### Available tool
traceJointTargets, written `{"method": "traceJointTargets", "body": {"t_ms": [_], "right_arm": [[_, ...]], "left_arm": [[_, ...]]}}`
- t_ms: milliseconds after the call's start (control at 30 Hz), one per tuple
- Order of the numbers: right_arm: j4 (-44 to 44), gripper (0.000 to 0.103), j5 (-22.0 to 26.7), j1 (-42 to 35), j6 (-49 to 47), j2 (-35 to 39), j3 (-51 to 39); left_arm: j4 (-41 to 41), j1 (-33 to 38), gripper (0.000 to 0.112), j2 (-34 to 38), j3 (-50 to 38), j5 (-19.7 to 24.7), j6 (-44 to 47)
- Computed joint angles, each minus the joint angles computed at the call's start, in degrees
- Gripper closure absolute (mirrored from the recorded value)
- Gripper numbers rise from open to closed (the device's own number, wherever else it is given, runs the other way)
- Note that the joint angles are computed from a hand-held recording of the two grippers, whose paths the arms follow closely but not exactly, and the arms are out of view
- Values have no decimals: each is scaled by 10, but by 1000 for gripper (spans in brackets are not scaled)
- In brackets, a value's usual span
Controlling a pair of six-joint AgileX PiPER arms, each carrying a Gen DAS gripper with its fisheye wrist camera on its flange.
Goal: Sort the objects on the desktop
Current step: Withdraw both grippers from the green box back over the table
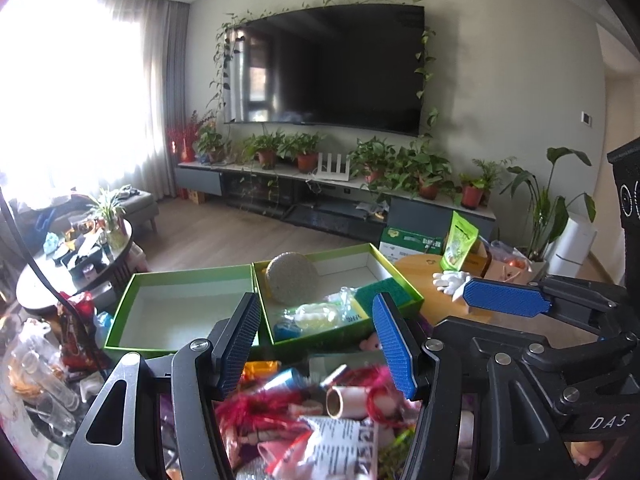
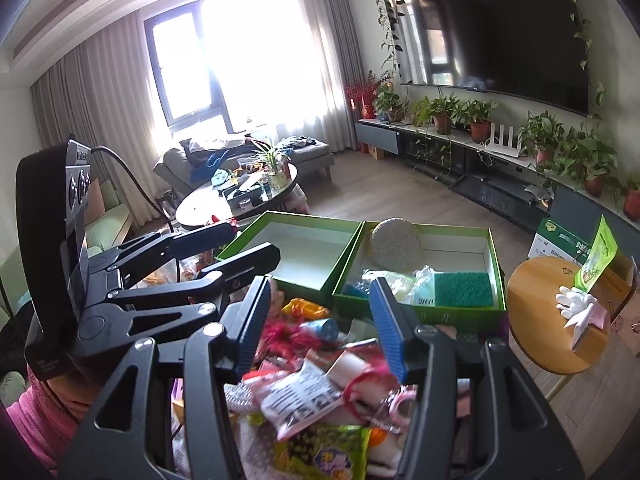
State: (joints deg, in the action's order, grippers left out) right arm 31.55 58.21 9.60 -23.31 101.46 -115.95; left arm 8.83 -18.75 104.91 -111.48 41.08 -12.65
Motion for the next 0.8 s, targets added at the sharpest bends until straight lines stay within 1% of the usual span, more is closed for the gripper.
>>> {"method": "traceJointTargets", "body": {"t_ms": [133,200,267,533,700,800], "right_arm": [[14,51,-23,2,-20,-51,69],[29,50,-33,-1,-32,-77,105],[39,47,-41,-3,-42,-97,134],[57,46,-84,14,-80,-186,274],[80,46,-90,17,-99,-220,329],[88,46,-86,16,-102,-224,334]], "left_arm": [[17,-9,53,-57,81,-29,-24],[36,-16,53,-81,115,-37,-42],[43,-17,53,-101,145,-44,-51],[98,-37,53,-191,283,-85,-124],[130,-47,53,-219,321,-85,-158],[147,-52,53,-227,324,-78,-175]]}}
